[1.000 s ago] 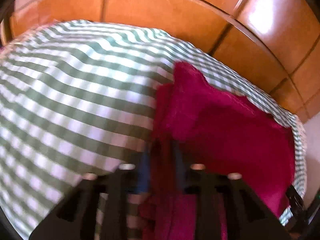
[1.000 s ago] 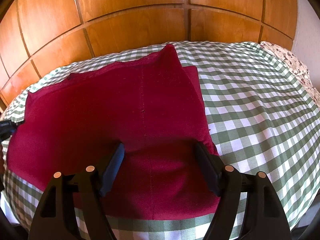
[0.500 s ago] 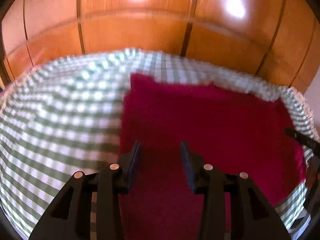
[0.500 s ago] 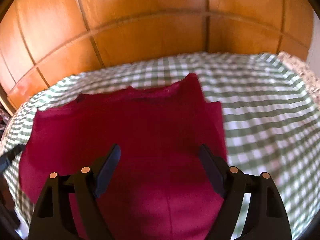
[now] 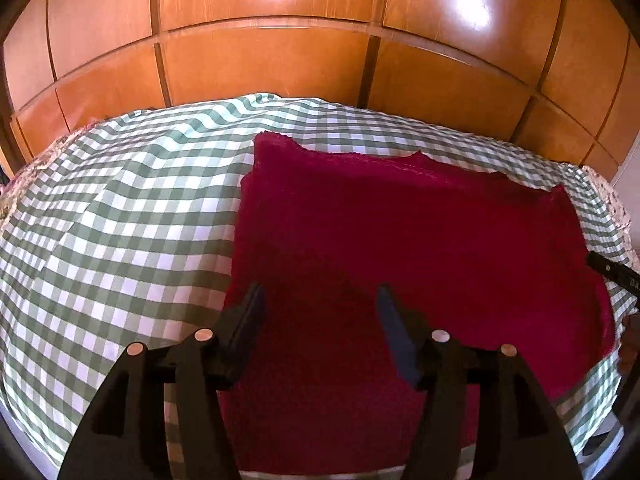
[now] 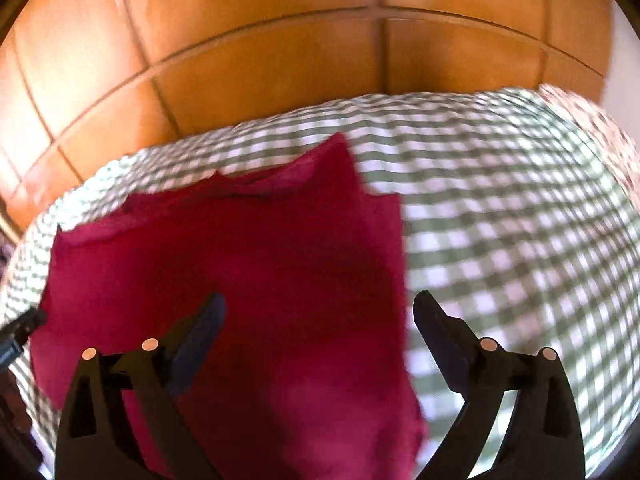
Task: Fold small clothes
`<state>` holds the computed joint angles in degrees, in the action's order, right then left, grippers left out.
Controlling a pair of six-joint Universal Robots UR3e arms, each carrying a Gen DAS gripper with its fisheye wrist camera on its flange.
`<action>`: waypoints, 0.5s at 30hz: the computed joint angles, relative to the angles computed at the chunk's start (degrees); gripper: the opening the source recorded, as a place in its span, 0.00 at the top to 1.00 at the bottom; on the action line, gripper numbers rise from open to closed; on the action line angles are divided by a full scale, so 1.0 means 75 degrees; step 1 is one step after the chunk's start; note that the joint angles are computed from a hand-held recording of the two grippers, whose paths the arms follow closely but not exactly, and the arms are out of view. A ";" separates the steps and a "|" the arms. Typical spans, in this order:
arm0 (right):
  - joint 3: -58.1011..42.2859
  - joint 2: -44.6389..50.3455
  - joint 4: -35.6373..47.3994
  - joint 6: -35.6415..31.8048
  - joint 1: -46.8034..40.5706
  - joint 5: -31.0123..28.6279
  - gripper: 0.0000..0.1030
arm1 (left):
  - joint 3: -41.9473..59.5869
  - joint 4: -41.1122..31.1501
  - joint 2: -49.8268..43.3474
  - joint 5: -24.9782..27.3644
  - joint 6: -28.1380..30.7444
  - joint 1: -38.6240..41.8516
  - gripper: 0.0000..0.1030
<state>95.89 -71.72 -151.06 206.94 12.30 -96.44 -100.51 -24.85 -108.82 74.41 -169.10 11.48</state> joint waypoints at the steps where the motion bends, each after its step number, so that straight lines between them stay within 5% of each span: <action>1: 0.0320 -0.0183 -0.0149 0.0159 -0.0108 0.0171 0.09 | -0.0087 0.0032 0.0070 -0.0047 -0.0018 0.0009 0.43; 15: 0.3167 -0.1278 -0.2249 0.1104 -0.1022 0.2872 0.09 | -0.1161 0.0381 0.0972 -0.0324 0.0195 0.0147 0.43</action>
